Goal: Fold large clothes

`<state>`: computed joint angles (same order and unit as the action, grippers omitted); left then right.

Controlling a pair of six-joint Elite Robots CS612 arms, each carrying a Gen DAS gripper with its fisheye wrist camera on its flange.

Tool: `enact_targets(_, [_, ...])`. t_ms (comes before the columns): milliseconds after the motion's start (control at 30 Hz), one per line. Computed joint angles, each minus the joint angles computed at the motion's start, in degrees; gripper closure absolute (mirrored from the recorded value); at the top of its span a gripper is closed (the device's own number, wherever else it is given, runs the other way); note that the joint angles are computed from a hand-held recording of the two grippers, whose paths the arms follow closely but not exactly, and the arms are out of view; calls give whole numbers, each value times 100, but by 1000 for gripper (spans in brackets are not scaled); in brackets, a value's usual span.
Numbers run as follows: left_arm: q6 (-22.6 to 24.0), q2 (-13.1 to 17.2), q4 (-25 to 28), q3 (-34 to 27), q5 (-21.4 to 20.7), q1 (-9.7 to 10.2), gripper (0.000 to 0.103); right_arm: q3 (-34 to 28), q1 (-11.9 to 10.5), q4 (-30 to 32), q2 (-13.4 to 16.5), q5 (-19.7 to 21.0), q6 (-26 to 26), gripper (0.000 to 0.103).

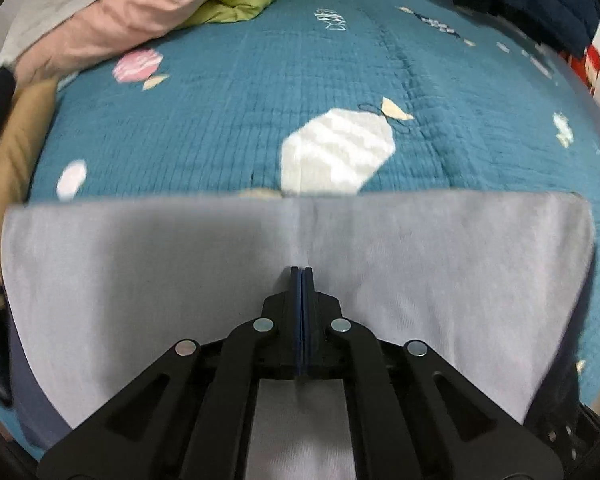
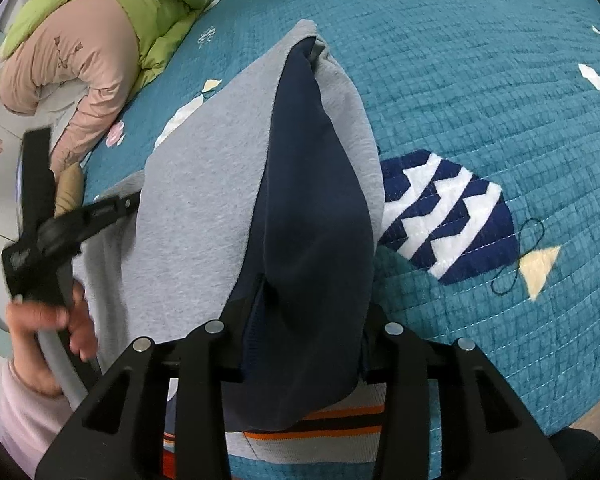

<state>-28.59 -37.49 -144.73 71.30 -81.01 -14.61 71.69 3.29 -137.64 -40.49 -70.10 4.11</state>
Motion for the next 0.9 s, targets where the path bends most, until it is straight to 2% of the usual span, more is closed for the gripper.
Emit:
enact_targets(167, [116,-349,-502,754,282,-196,103,-22,10,17,20,-23,30,66])
enact_targets(267, [-176,-508,-712,1125,-73,-181,103,-14,-4,11,30,-5,73,64])
enact_targets(333, [-145,-614,-977,1404,-20,-232,103,-5,-25,34,40,53,138,60])
enact_targets(467, [-195,-868,-1173,1928,95,-391,103,25,-79,21,50,278,318,56])
enact_targets(567, [-398,-997,-1253,2139,-105,-390,103,42,-78,-15,46,331,308,50])
enact_targets(667, [-565,-1135,-1271,2329,-370,-365,103,36,-35,-20,46,235,146,42])
enact_targets(733, [-419,-1179,-1369,2455,-202,-442,103,23,-14,-40,53,167,180,42])
enact_targets(767, [-316,-1173,-1385,2465,-68,-482,103,38,-13,-86,47,141,261,43])
enact_targets(900, [-359,-1152,-1440,2485,101,-528,103,175,17,-351,-41,-88,328,71])
